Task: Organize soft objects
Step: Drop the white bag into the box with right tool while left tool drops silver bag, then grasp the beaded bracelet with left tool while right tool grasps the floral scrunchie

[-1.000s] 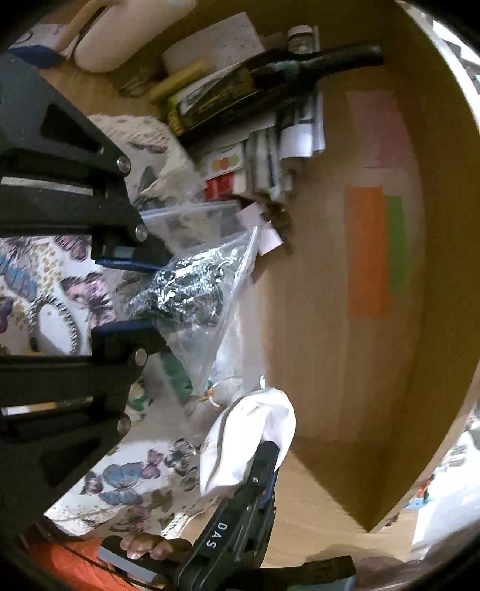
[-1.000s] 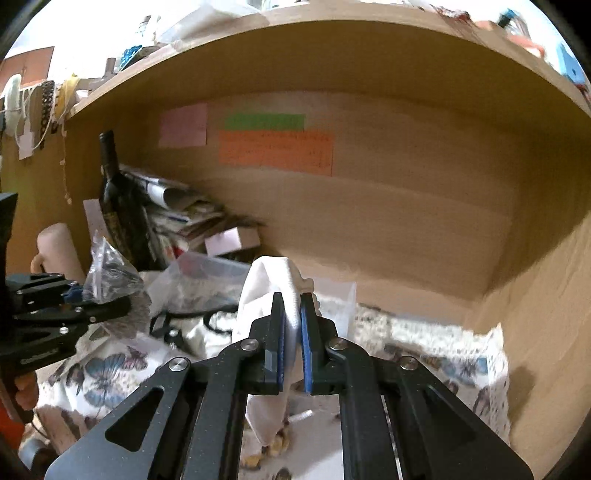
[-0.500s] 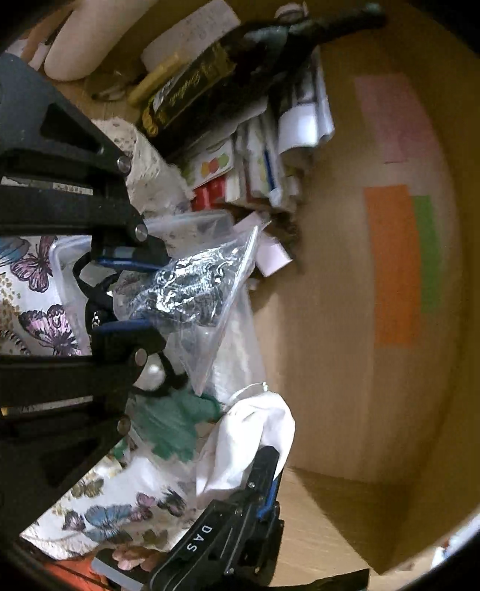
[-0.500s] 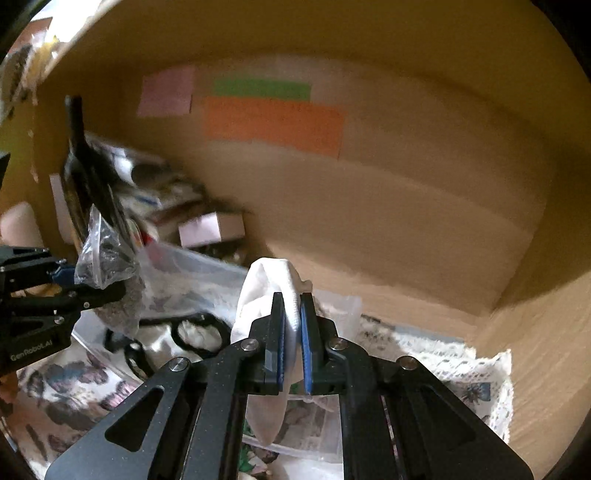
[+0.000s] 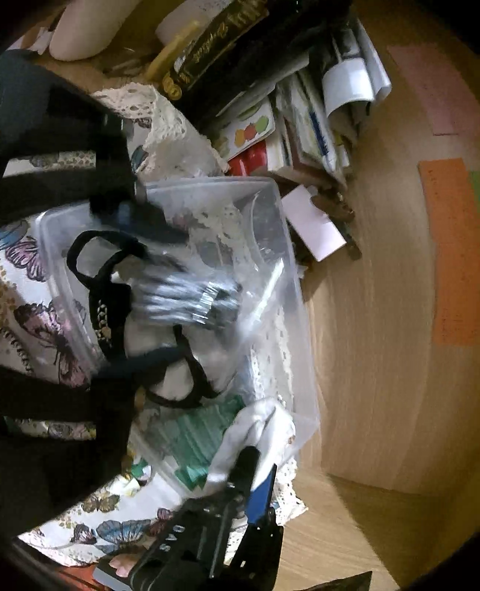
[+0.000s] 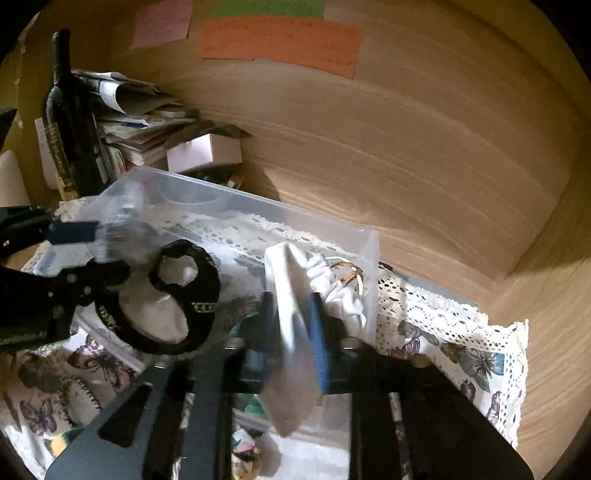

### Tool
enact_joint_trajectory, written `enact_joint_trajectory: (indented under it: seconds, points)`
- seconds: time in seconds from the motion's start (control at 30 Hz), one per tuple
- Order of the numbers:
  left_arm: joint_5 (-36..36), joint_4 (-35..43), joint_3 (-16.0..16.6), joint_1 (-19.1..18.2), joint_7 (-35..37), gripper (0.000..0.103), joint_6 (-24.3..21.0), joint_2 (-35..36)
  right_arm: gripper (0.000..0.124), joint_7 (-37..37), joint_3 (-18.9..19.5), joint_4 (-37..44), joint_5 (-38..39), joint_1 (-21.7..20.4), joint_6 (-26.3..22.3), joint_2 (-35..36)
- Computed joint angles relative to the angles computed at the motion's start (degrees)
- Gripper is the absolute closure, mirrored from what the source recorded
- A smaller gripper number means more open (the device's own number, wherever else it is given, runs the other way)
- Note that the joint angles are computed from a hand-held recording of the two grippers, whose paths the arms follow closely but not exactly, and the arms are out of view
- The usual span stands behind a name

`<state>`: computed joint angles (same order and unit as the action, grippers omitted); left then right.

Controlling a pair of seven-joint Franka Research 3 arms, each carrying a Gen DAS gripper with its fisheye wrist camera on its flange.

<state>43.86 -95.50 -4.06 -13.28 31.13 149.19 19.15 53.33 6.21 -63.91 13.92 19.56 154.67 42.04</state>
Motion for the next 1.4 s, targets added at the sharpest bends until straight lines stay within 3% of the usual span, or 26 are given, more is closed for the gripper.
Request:
enact_joint_trajectory:
  seconds: [0.07,0.27,0.37,0.53,0.63,0.83,0.9,0.97,1.13,1.3,1.4]
  points:
    - [2.88,-0.86,0.76,-1.10,-2.66,0.027,-0.18,-1.13,0.075,-0.93,0.94,-3.09,1.21,-0.79,2.29,-1.99]
    - [7.96,-4.56,0.05,-1.41,-8.24,0.005,0.21,-5.50,0.051,-8.25,7.01,-14.52,8.69,-5.71,9.99,-9.85]
    - [12.06,-6.91,-0.66,-1.62,-12.35,0.002,-0.30,-8.31,0.043,-14.65,11.29,-19.51,14.96,-9.20,12.83,-13.49]
    - [14.09,-9.95,-2.50,-0.29,-14.77,0.000,0.13,-10.98,0.038,-25.40,15.67,-25.43,25.91,-13.31,13.27,-18.31]
    - [13.40,-12.16,-3.42,0.50,-14.52,0.000,0.72,-11.97,0.036,-28.96,15.41,-27.82,30.20,-13.49,12.40,-20.06]
    - [12.10,-15.45,-4.69,0.72,-12.39,0.001,0.36,-12.28,0.036,-28.00,9.91,-30.17,30.88,-8.95,10.69,-20.53]
    - [12.20,-16.39,-4.93,0.44,-12.08,0.011,-0.07,-12.20,0.036,-26.26,8.09,-30.83,29.53,-7.77,9.21,-20.57]
    - [8.59,-16.97,-5.40,0.80,-8.37,0.033,0.53,-11.56,0.036,-23.64,6.36,-30.87,27.37,-6.62,7.25,-20.08]
    - [-0.32,-17.73,-5.84,1.20,-0.73,0.058,3.01,-9.59,0.036,-18.17,3.97,-29.83,22.58,-5.19,2.08,-18.46]
    - [-4.64,-17.46,-5.40,0.68,3.51,0.071,3.81,-8.07,0.036,-15.34,3.27,-28.79,18.68,-4.57,-1.70,-17.09]
    - [-3.60,-17.95,-4.70,-0.01,2.70,0.087,4.76,-8.24,0.039,-13.70,2.79,-27.42,16.34,-4.09,-3.86,-15.88]
